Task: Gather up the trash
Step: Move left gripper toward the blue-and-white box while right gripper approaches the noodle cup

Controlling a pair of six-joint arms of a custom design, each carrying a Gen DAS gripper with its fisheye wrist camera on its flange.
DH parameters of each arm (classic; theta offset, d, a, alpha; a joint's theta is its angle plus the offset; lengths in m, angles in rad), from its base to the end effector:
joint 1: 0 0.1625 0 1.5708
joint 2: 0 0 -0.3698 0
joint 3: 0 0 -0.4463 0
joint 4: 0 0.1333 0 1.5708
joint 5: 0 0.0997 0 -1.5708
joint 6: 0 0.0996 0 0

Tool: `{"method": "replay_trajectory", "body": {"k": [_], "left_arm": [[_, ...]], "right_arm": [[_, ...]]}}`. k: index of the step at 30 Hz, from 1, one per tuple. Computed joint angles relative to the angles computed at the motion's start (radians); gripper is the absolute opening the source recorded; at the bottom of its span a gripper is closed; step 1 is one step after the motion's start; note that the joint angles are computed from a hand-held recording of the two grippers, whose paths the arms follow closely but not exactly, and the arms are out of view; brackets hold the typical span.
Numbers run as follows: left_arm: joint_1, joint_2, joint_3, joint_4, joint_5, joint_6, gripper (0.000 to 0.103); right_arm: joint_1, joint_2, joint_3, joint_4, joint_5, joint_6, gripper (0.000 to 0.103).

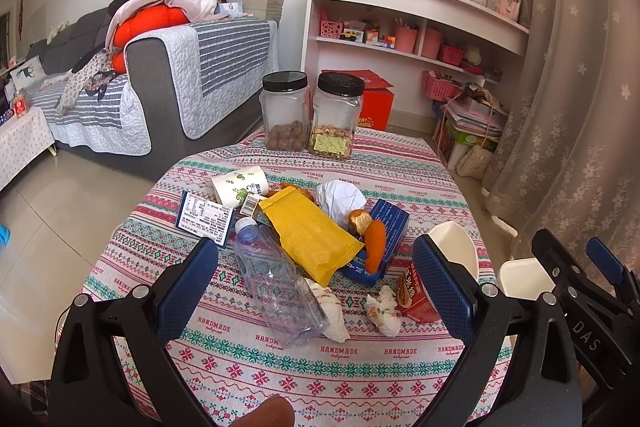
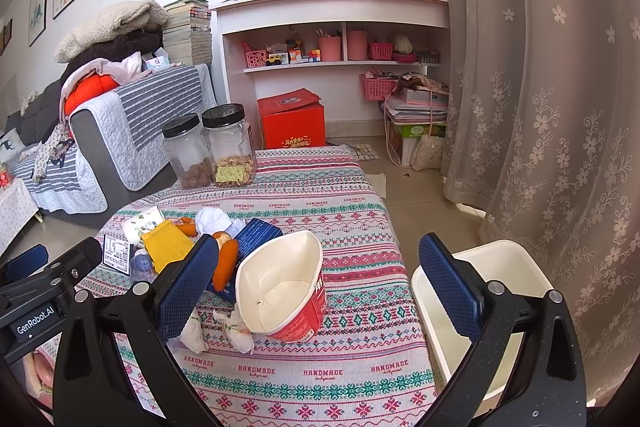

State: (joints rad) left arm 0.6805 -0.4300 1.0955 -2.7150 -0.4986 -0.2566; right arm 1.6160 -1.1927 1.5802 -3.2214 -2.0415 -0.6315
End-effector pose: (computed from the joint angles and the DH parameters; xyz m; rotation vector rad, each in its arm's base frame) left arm -0.4811 -0.6735 0.0447 0.3841 2.1999 -1.1655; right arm 0.1181 -0.6599 0.4057 0.3391 -2.0400 1.2852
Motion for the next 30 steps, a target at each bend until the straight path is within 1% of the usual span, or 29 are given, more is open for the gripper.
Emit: {"method": "replay_trajectory", "body": {"k": [5,8,10,12,14,15,17,21,24,25,26,27,30], "left_arm": [[0.001,-0.004,0.009,0.0,0.0,-0.005,0.095],[0.006,-0.018,0.035,-0.006,0.007,-0.026,0.095],[0.01,-0.027,0.04,0.025,0.014,-0.067,0.095],[0.018,-0.044,0.043,0.085,0.009,-0.129,0.095],[0.026,-0.063,0.045,0.126,0.001,-0.184,0.095],[0.028,-0.064,0.028,0.15,0.003,-0.203,0.095],[0.028,-0.073,0.013,0.135,0.02,-0.188,0.095],[0.03,-0.066,-0.07,0.014,0.064,-0.077,0.096],[0.036,-0.056,-0.147,-0.064,0.069,-0.01,0.096],[0.041,-0.05,-0.172,-0.07,0.065,-0.005,0.096],[0.049,-0.053,-0.183,-0.047,0.054,-0.028,0.096],[0.06,-0.063,-0.181,0.0,0.029,-0.076,0.096],[0.103,-0.094,-0.159,0.197,-0.063,-0.265,0.096]], "right_arm": [[-0.002,-0.006,0.001,0.009,0.001,0.003,0.096],[0.002,-0.013,0.011,0.028,-0.015,0.021,0.096],[-0.003,0.002,-0.006,0.064,-0.035,0.054,0.096],[0.0,0.023,-0.038,0.113,-0.07,0.099,0.096],[0.003,0.034,-0.063,0.15,-0.108,0.117,0.096],[0.008,0.04,-0.076,0.168,-0.127,0.12,0.096],[0.016,0.044,-0.104,0.215,-0.149,0.126,0.096],[0.038,0.061,-0.176,0.29,-0.172,0.134,0.096],[0.051,0.101,-0.245,0.316,-0.195,0.093,0.096],[0.052,0.117,-0.271,0.338,-0.207,0.089,0.096],[0.051,0.13,-0.295,0.369,-0.217,0.097,0.096],[0.047,0.14,-0.312,0.395,-0.223,0.113,0.096],[0.031,0.165,-0.343,0.44,-0.244,0.157,0.096]]}}
